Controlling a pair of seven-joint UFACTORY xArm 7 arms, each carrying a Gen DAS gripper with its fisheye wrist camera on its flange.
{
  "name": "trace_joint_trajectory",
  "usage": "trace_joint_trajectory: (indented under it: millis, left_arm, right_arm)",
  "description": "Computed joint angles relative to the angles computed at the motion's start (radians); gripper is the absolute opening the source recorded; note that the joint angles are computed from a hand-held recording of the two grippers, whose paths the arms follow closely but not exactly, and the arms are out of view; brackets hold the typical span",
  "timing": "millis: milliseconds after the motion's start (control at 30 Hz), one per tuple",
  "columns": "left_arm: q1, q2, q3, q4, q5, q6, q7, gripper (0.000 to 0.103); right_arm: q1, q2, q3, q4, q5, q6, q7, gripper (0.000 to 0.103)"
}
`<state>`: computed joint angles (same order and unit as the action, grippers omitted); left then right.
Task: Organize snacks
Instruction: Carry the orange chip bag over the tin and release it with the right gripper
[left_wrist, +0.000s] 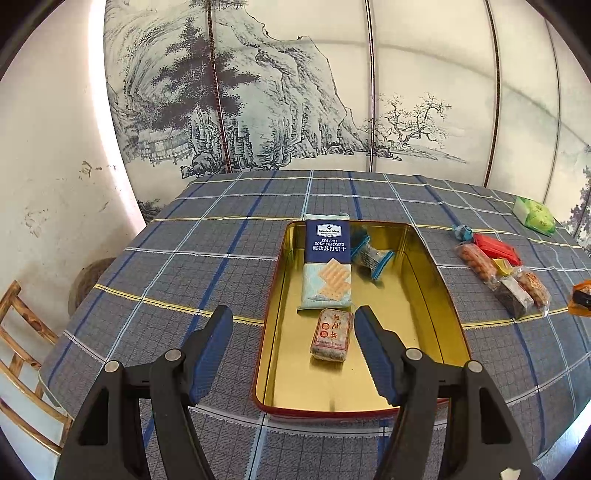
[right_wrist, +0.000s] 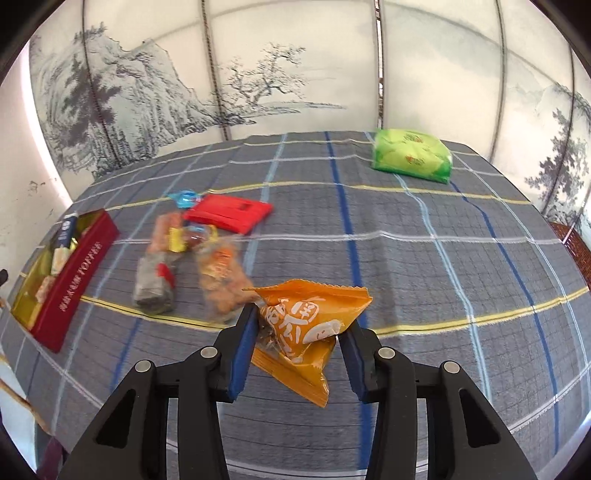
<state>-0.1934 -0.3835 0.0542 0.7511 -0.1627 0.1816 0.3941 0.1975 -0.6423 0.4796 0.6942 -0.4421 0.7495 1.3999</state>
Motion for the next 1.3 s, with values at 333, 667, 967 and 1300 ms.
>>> trace_joint_trajectory:
  millis: [333, 667, 967, 1300]
  left_arm:
    - [-0.009, -0.038, 0.041, -0.01, -0.034, 0.018, 0.033, 0.065]
    - [0.02, -0.035, 0.033, -0.009, -0.024, 0.027, 0.042, 0.065]
    - [0.048, -0.005, 0.027, 0.009, -0.008, 0.037, 0.047, 0.065]
    - [0.047, 0.024, 0.033, 0.019, -0.027, 0.038, 0.078, 0.065]
  right_arm:
    - [-0.027, 0.337, 0.067, 0.367, -0.187, -0.107, -0.035, 0.044]
    - [0.116, 0.855, 0.035, 0.885, -0.302, -0.129, -0.194, 0.044]
    - [0.249, 1.17, -0.048, 1.294, -0.181, 0.014, -0.429, 0.044]
    - [0.353, 1.336, -0.164, 1.565, -0.059, 0.143, -0.571, 0.044]
